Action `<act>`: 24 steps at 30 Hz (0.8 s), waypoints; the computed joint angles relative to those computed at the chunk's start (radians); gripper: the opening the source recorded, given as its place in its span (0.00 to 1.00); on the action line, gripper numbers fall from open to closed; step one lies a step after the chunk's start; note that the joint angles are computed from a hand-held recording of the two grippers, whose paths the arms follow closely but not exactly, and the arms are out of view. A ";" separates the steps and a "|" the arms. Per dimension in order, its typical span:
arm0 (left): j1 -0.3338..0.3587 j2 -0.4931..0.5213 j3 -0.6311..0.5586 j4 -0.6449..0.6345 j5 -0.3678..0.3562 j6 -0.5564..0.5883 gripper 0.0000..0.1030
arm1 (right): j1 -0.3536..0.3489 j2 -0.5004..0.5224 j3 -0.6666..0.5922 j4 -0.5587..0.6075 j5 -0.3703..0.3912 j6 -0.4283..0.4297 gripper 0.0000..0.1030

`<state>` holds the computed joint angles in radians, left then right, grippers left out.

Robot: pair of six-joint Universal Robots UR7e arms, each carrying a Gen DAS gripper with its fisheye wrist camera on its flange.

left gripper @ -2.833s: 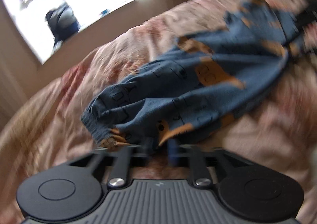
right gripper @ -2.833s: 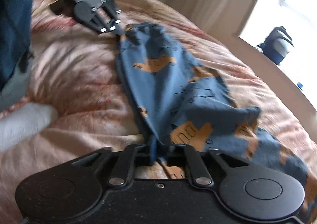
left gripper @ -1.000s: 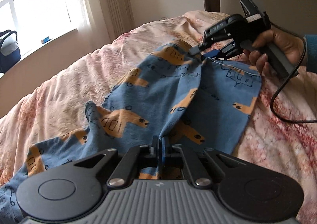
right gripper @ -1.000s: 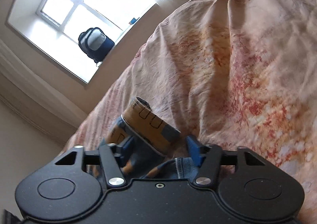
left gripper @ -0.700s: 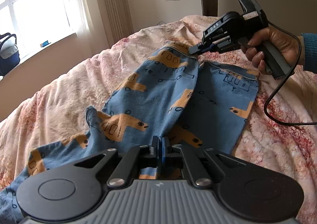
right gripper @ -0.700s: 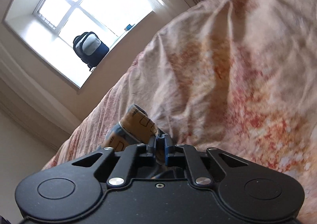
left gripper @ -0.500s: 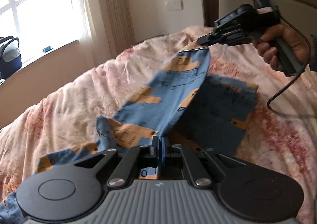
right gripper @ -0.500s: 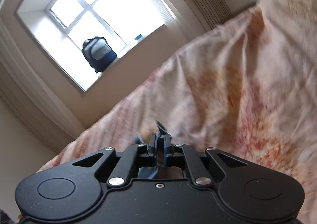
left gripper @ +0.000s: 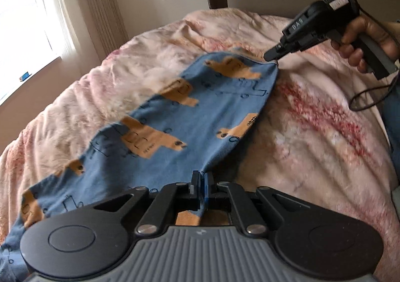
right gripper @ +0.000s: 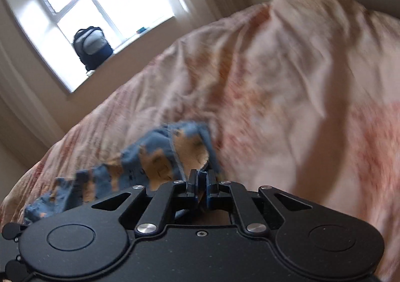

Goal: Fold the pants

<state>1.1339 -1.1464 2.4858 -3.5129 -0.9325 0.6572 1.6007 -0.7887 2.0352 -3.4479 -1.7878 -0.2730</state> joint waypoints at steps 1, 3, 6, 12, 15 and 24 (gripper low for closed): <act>0.002 0.000 -0.001 0.005 -0.001 -0.003 0.02 | -0.001 -0.001 0.002 -0.001 -0.002 0.001 0.05; 0.013 -0.014 -0.005 0.029 -0.013 -0.019 0.02 | 0.005 0.003 -0.002 -0.007 -0.017 -0.027 0.05; 0.030 -0.036 -0.014 0.088 -0.037 -0.039 0.04 | 0.025 0.025 -0.012 -0.021 -0.063 -0.065 0.05; 0.045 -0.103 -0.063 0.171 -0.085 -0.145 0.71 | 0.048 0.084 0.007 -0.191 -0.109 -0.039 0.63; -0.002 -0.144 -0.151 0.355 0.000 -0.120 0.82 | 0.062 0.134 0.032 -0.399 -0.110 0.035 0.81; -0.055 0.103 -0.453 0.383 0.059 -0.103 0.99 | -0.027 0.092 0.081 -0.324 0.040 0.074 0.88</act>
